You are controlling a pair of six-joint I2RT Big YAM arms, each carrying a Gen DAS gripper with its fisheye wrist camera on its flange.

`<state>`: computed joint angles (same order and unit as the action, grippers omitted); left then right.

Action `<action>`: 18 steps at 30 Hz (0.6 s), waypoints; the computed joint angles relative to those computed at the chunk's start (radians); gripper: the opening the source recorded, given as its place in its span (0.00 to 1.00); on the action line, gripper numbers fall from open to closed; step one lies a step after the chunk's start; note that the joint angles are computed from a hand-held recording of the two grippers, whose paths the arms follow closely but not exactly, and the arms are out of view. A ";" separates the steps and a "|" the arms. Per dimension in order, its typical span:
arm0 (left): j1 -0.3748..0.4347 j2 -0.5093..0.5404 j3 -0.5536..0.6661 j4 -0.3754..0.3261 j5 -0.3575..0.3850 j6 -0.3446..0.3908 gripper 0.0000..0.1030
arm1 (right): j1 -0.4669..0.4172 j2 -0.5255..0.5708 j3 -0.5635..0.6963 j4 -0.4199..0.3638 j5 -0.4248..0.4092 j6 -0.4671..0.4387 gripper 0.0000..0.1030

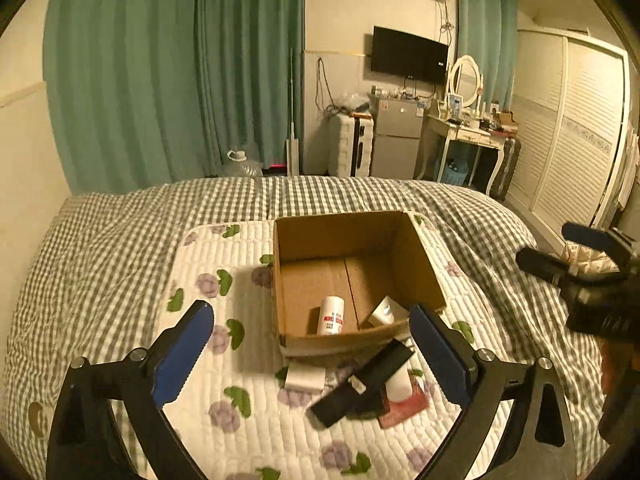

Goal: Organize rigid objects
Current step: 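Lower both held items into the cardboard box and open both tools, then grasp the black remote with left tool while right tool grasps the white bottle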

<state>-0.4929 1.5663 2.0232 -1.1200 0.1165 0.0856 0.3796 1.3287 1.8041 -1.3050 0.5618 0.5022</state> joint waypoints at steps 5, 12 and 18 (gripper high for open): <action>0.011 -0.090 -0.143 0.065 -0.019 0.041 1.00 | 0.097 -0.052 -0.080 -0.055 0.073 0.064 1.00; 0.015 -0.120 -0.312 0.139 -0.037 0.030 1.00 | 0.149 -0.091 -0.253 0.015 0.075 0.150 1.00; 0.023 -0.085 -0.398 0.198 -0.031 0.022 1.00 | 0.121 -0.018 -0.313 0.072 -0.011 0.073 1.00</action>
